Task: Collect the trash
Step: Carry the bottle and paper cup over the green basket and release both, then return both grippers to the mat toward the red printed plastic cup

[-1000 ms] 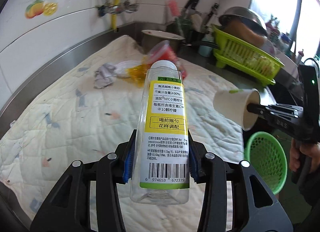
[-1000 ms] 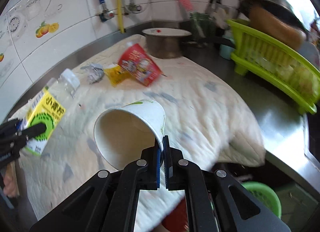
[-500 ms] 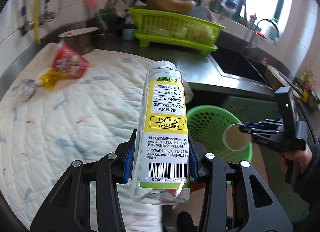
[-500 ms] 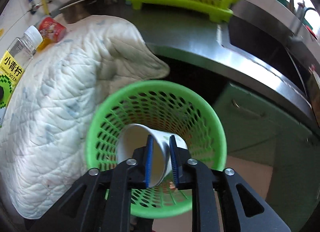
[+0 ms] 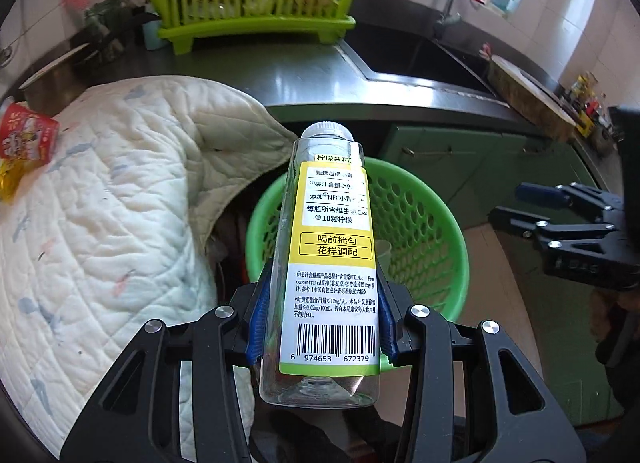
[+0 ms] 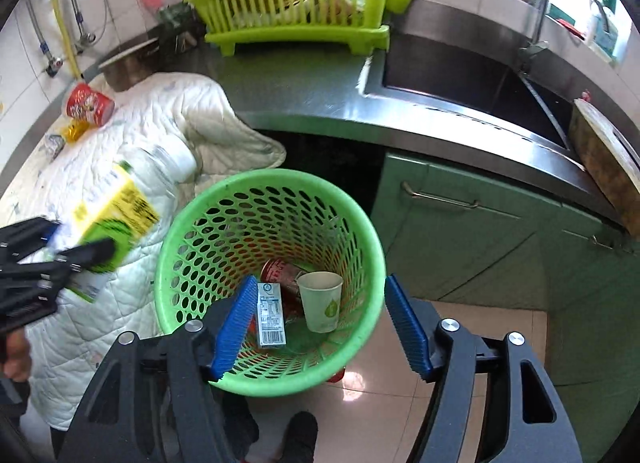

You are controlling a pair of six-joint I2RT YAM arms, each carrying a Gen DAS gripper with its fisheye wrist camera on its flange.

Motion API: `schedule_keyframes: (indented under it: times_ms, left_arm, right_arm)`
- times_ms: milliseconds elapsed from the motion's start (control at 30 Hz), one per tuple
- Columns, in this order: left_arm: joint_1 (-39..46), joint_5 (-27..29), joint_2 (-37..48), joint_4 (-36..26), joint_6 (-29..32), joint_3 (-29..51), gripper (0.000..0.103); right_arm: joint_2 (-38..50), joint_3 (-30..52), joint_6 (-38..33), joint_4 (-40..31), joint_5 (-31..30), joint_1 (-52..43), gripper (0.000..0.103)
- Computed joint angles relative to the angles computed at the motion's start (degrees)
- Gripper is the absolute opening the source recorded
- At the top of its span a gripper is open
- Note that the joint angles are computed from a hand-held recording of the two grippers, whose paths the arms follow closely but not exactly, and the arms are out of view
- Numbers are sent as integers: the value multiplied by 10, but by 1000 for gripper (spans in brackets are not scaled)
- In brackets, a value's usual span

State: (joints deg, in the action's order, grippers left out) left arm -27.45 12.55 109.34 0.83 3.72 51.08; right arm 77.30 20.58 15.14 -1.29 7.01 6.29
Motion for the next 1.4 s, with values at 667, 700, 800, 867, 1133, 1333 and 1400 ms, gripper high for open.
schedule_keyframes:
  times_ms: [667, 700, 800, 867, 1133, 1333, 1400]
  left_arm:
    - [14, -21, -2, 1, -22, 2, 68]
    - [24, -24, -12, 2, -19, -6, 68]
    - [56, -24, -40, 5, -14, -25, 71]
    - [79, -24, -58, 4, -11, -36, 73]
    - [176, -29, -111, -3, 5, -59, 78]
    - [252, -22, -121, -7, 22, -58, 81]
    - [275, -18, -118, -11, 29, -52, 81]
  right_arm:
    - [-64, -1, 23, -27, 7, 42, 73]
    - [-54, 6, 24, -23, 7, 50, 73]
    - [-26, 25, 22, -14, 8, 65, 74]
    - [-5, 42, 23, -8, 11, 82, 75]
    - [81, 125, 15, 5, 15, 137, 78]
    - [159, 211, -1, 1, 16, 178, 79]
    - [185, 243, -9, -3, 13, 187, 81]
